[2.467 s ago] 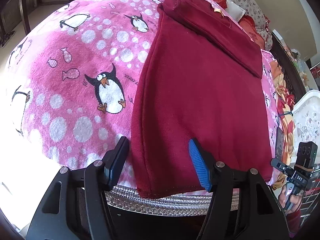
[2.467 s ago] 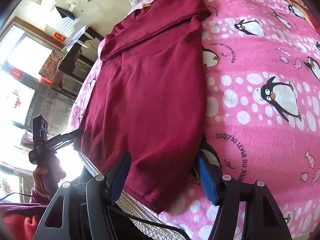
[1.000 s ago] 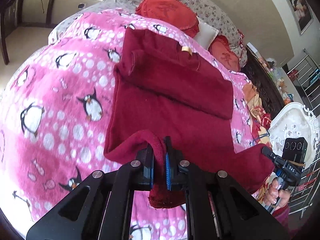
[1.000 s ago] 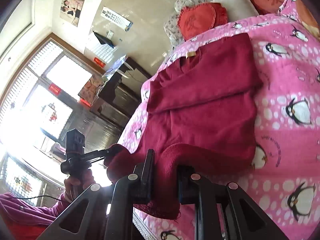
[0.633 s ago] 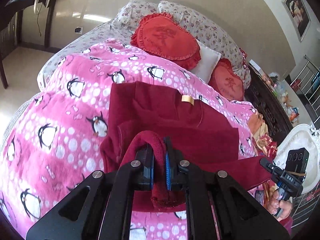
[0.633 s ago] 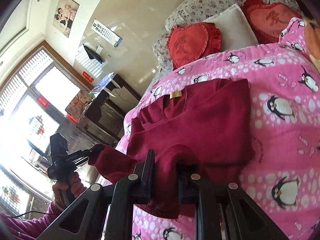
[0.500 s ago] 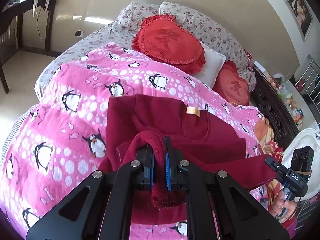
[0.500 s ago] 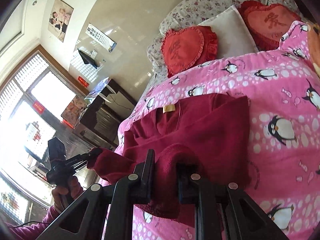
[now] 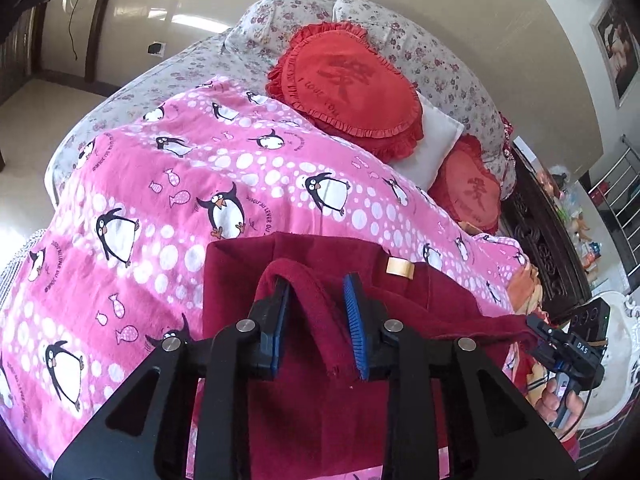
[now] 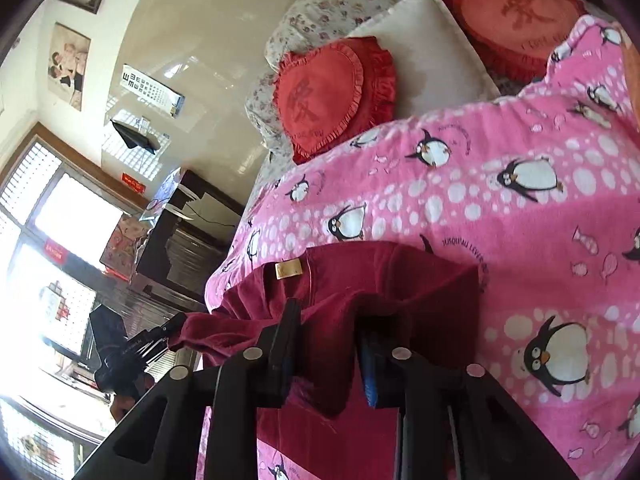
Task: Fold small clothes
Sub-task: 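Lift the hem with both tools and fold it toward the collar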
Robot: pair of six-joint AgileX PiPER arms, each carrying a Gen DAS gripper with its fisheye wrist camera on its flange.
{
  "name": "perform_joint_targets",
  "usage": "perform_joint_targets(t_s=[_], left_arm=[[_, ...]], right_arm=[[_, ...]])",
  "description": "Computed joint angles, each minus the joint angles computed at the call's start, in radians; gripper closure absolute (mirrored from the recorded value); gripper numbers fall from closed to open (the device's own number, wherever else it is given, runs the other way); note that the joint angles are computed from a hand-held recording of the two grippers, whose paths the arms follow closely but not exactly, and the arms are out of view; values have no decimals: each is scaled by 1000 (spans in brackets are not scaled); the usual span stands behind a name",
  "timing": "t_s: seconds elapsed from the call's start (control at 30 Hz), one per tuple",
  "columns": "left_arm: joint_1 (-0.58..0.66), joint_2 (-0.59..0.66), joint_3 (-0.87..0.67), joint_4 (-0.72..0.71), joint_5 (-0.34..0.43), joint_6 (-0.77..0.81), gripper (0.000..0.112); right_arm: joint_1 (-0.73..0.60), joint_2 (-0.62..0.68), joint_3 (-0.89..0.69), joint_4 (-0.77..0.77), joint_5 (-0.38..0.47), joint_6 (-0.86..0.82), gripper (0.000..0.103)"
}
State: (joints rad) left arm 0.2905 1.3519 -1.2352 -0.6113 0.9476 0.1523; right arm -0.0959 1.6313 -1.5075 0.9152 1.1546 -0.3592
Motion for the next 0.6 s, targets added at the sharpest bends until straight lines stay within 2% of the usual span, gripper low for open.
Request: perform_joint_targets(t_s=[0.07, 0.1, 0.13, 0.17, 0.2, 0.3, 0.37, 0.47, 0.57, 0.6], left_arm=[[-1, 9, 3, 18, -5, -20, 83], [-7, 6, 9, 42, -19, -40, 76], [-5, -5, 23, 47, -37, -44, 58], [12, -18, 41, 17, -52, -20, 45], [29, -27, 51, -17, -59, 8, 42], [61, -40, 51, -63, -56, 28, 40], [57, -46, 52, -64, -58, 26, 40], [-12, -46, 57, 16, -94, -11, 40], [-108, -9, 54, 142, -140, -103, 40], [-128, 7, 57, 154, -157, -118, 40]], right_arm=[[-22, -27, 24, 4, -39, 14, 53], [-37, -28, 20, 9, -30, 19, 53], [-51, -34, 23, 20, -18, 18, 53], [-68, -49, 40, 42, -17, 8, 53], [-73, -67, 58, 52, -20, -7, 53], [-18, -113, 80, 5, -35, -53, 53], [47, -145, 114, -30, -83, -91, 53], [149, -150, 140, -97, -158, -116, 53], [258, -83, 104, -251, -255, -17, 53], [265, -61, 96, -257, -271, -12, 53]])
